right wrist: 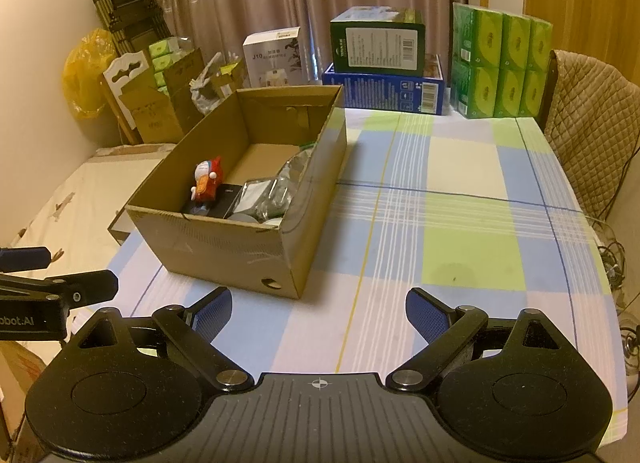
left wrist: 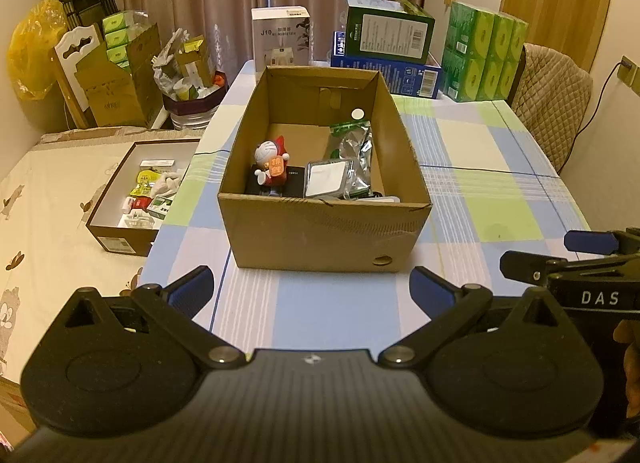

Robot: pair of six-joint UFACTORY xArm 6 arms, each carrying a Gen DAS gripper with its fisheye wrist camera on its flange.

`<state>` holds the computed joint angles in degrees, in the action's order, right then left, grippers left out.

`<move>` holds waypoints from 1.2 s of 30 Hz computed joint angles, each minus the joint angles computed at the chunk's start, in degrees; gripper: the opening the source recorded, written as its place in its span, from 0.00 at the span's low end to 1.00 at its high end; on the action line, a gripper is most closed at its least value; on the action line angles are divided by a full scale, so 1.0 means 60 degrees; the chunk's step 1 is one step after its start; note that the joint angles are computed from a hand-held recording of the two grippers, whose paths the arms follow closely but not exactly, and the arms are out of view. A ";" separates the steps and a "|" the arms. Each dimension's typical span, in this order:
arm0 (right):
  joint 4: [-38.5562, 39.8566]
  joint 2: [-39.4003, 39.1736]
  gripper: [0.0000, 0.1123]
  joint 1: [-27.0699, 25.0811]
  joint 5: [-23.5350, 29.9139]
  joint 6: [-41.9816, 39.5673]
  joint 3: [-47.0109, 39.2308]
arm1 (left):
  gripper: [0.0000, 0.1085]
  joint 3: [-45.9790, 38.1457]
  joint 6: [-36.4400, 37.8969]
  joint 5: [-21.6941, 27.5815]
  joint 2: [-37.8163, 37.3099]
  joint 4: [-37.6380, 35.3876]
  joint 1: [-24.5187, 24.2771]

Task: Organize objects

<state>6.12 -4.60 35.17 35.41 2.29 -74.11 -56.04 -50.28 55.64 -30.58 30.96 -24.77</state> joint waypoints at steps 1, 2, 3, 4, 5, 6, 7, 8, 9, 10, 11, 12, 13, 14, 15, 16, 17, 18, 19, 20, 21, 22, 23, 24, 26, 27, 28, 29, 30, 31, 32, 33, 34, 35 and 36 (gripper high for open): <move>-0.0002 -0.0003 0.81 0.0009 0.0005 -0.0002 0.0005 | 0.94 0.0005 -0.0004 0.0004 0.0008 0.0001 0.0003; -0.0003 -0.0009 0.81 0.0015 0.0009 -0.0004 0.0013 | 0.94 0.0015 -0.0011 0.0003 0.0013 0.0007 0.0004; -0.0015 -0.0005 0.81 0.0025 0.0014 0.0001 0.0011 | 0.94 0.0013 -0.0007 0.0007 0.0021 0.0003 0.0009; -0.0010 -0.0002 0.81 0.0032 0.0017 -0.0009 0.0008 | 0.94 0.0020 -0.0019 0.0011 0.0024 -0.0003 0.0019; -0.0010 0.0002 0.81 0.0036 0.0022 -0.0011 0.0005 | 0.94 0.0036 -0.0031 -0.0006 0.0020 -0.0007 0.0031; -0.0017 0.0014 0.81 0.0047 0.0027 -0.0001 -0.0007 | 0.94 0.0044 -0.0044 -0.0013 0.0021 -0.0011 0.0039; -0.0002 0.0019 0.81 0.0048 0.0036 -0.0008 -0.0015 | 0.94 0.0056 -0.0056 0.0000 0.0011 -0.0011 0.0039; -0.0020 0.0026 0.81 0.0055 0.0047 0.0020 -0.0026 | 0.94 0.0067 -0.0055 0.0002 0.0008 -0.0021 0.0051; -0.0020 0.0026 0.81 0.0055 0.0047 0.0020 -0.0026 | 0.94 0.0079 -0.0060 -0.0007 0.0006 -0.0033 0.0059; -0.0020 0.0024 0.81 0.0055 0.0035 0.0013 -0.0020 | 0.94 0.0096 -0.0054 -0.0033 0.0001 -0.0052 0.0074; -0.0019 0.0026 0.81 0.0053 0.0040 0.0015 -0.0022 | 0.94 0.0093 -0.0046 -0.0038 0.0005 -0.0068 0.0083; -0.0013 0.0025 0.81 0.0055 0.0041 0.0012 -0.0022 | 0.94 0.0099 -0.0049 -0.0033 -0.0001 -0.0071 0.0082; -0.0013 0.0025 0.81 0.0055 0.0041 0.0012 -0.0022 | 0.94 0.0101 -0.0052 -0.0037 0.0002 -0.0069 0.0086; -0.0010 0.0025 0.81 0.0055 0.0046 0.0006 -0.0025 | 0.94 0.0108 -0.0043 -0.0045 -0.0007 -0.0079 0.0094; 0.0005 0.0024 0.81 0.0053 0.0048 -0.0003 -0.0024 | 0.94 0.0108 -0.0043 -0.0045 -0.0007 -0.0079 0.0094; -0.0002 0.0029 0.81 0.0056 0.0043 -0.0007 -0.0028 | 0.94 0.0110 -0.0054 -0.0047 -0.0003 -0.0090 0.0103; 0.0002 0.0031 0.81 0.0056 0.0036 -0.0013 -0.0027 | 0.94 0.0099 -0.0057 -0.0059 0.0016 -0.0106 0.0118; -0.0006 0.0035 0.81 0.0054 0.0039 -0.0002 -0.0029 | 0.94 0.0107 -0.0055 -0.0081 0.0021 -0.0131 0.0132; -0.0031 0.0036 0.81 0.0070 0.0026 0.0035 -0.0022 | 0.94 0.0113 -0.0067 -0.0088 0.0026 -0.0135 0.0130; -0.0031 0.0036 0.81 0.0070 0.0026 0.0035 -0.0022 | 0.94 0.0114 -0.0074 -0.0087 0.0032 -0.0131 0.0127; -0.0052 0.0036 0.81 0.0073 0.0020 0.0043 -0.0017 | 0.94 0.0119 -0.0062 -0.0101 0.0036 -0.0132 0.0130; -0.0050 0.0050 0.81 0.0073 0.0019 0.0052 -0.0026 | 0.94 0.0131 -0.0051 -0.0114 0.0031 -0.0139 0.0137; -0.0055 0.0051 0.81 0.0074 0.0005 0.0065 -0.0015 | 0.94 0.0142 -0.0051 -0.0109 0.0027 -0.0145 0.0139; -0.0053 0.0047 0.81 0.0078 -0.0006 0.0064 -0.0005 | 0.94 0.0148 -0.0043 -0.0123 0.0031 -0.0148 0.0145; -0.0059 0.0054 0.81 0.0076 0.0002 0.0073 -0.0014 | 0.94 0.0168 -0.0027 -0.0136 0.0025 -0.0157 0.0151; -0.0059 0.0048 0.81 0.0078 -0.0003 0.0075 -0.0002 | 0.94 0.0170 -0.0032 -0.0143 0.0027 -0.0150 0.0154; -0.0063 0.0057 0.81 0.0075 0.0017 0.0076 -0.0024 | 0.94 0.0172 -0.0035 -0.0151 0.0032 -0.0152 0.0155; -0.0063 0.0057 0.81 0.0075 0.0017 0.0076 -0.0024 | 0.94 0.0172 -0.0035 -0.0151 0.0032 -0.0152 0.0155; -0.0062 0.0055 0.81 0.0075 0.0016 0.0075 -0.0019 | 0.94 0.0157 -0.0041 -0.0140 0.0051 -0.0154 0.0138; -0.0058 0.0059 0.81 0.0073 0.0022 0.0077 -0.0031 | 0.94 0.0160 -0.0040 -0.0145 0.0053 -0.0159 0.0140; -0.0045 0.0062 0.81 0.0068 0.0020 0.0071 -0.0028 | 0.94 0.0173 -0.0045 -0.0156 0.0048 -0.0169 0.0140; -0.0044 0.0054 0.81 0.0069 0.0019 0.0071 -0.0018 | 0.94 0.0184 -0.0048 -0.0169 0.0048 -0.0183 0.0147; -0.0052 0.0063 0.81 0.0066 0.0017 0.0066 -0.0028 | 0.94 0.0186 -0.0054 -0.0171 0.0057 -0.0198 0.0155; -0.0057 0.0060 0.81 0.0066 0.0014 0.0076 -0.0022 | 0.94 0.0178 -0.0105 -0.0140 0.0070 -0.0197 0.0146; -0.0048 0.0064 0.81 0.0066 0.0023 0.0071 -0.0032 | 0.94 0.0189 -0.0167 -0.0129 0.0061 -0.0180 0.0130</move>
